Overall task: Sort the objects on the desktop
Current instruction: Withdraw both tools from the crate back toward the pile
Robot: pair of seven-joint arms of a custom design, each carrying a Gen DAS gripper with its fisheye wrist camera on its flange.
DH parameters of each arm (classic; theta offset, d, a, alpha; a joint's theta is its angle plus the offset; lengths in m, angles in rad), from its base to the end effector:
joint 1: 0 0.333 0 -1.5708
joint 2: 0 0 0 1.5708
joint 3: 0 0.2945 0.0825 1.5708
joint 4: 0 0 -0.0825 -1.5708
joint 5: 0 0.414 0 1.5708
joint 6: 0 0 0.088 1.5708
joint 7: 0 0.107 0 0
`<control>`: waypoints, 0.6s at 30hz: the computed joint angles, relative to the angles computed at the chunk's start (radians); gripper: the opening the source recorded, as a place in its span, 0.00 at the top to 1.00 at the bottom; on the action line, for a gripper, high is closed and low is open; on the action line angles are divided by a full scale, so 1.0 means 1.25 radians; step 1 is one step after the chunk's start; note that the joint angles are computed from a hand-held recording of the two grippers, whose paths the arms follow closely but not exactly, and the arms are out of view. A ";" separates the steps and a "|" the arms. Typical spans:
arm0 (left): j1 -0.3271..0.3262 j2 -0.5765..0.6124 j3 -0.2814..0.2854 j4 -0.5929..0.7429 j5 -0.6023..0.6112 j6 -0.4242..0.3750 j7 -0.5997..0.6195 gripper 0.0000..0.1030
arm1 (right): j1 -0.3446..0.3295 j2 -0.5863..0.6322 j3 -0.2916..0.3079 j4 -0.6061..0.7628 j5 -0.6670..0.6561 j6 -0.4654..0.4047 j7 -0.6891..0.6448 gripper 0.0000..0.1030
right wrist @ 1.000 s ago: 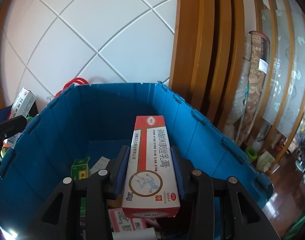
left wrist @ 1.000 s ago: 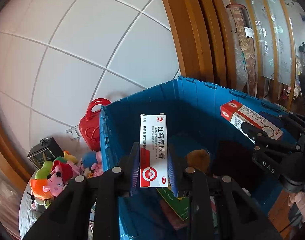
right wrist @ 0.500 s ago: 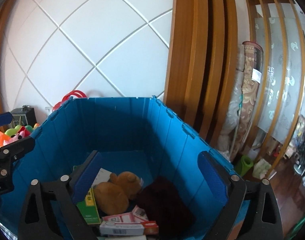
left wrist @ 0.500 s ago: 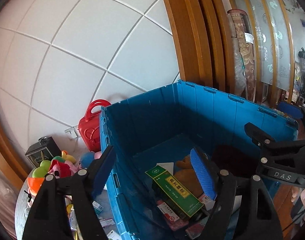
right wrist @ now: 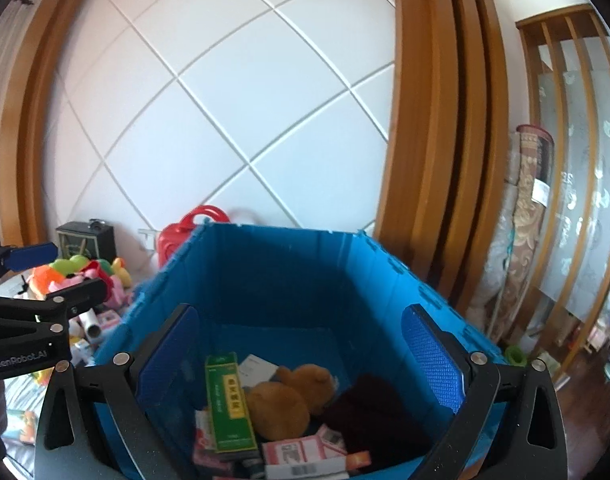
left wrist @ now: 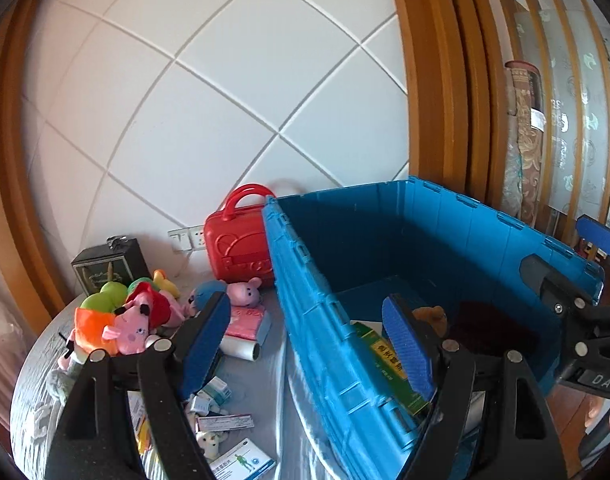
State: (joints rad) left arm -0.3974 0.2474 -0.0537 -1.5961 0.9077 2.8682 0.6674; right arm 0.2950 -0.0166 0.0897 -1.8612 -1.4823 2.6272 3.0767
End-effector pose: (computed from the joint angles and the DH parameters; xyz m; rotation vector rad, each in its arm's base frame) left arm 0.6166 -0.3429 0.5660 -1.3030 1.7510 -1.0535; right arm 0.5753 0.2590 0.5614 -1.4378 1.4717 -1.2367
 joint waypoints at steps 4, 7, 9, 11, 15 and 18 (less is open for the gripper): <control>0.043 -0.092 0.021 -0.133 0.061 0.022 -0.084 0.24 | 0.030 0.048 0.016 0.057 -0.047 0.036 0.027 0.00; 0.100 -0.155 0.017 -0.234 0.059 0.030 -0.093 0.24 | 0.070 0.116 0.018 0.130 -0.024 0.053 -0.021 0.00; 0.140 -0.192 0.014 -0.301 0.027 0.032 -0.064 0.24 | 0.103 0.173 0.017 0.192 0.011 0.052 -0.061 0.00; 0.178 -0.221 0.015 -0.364 -0.042 0.040 -0.001 0.24 | 0.129 0.230 0.020 0.249 0.076 0.058 -0.116 0.00; 0.235 -0.251 0.027 -0.471 -0.205 0.053 0.166 0.24 | 0.178 0.355 0.039 0.370 0.224 0.028 -0.271 0.00; 0.262 -0.243 0.038 -0.518 -0.350 0.049 0.316 0.24 | 0.204 0.453 0.061 0.461 0.342 -0.020 -0.375 0.00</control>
State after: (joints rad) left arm -0.0699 -0.0561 -0.0064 -2.2431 0.4699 2.9292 1.0618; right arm 0.5503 0.5493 0.1664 -1.2846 -1.0552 2.6020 2.6073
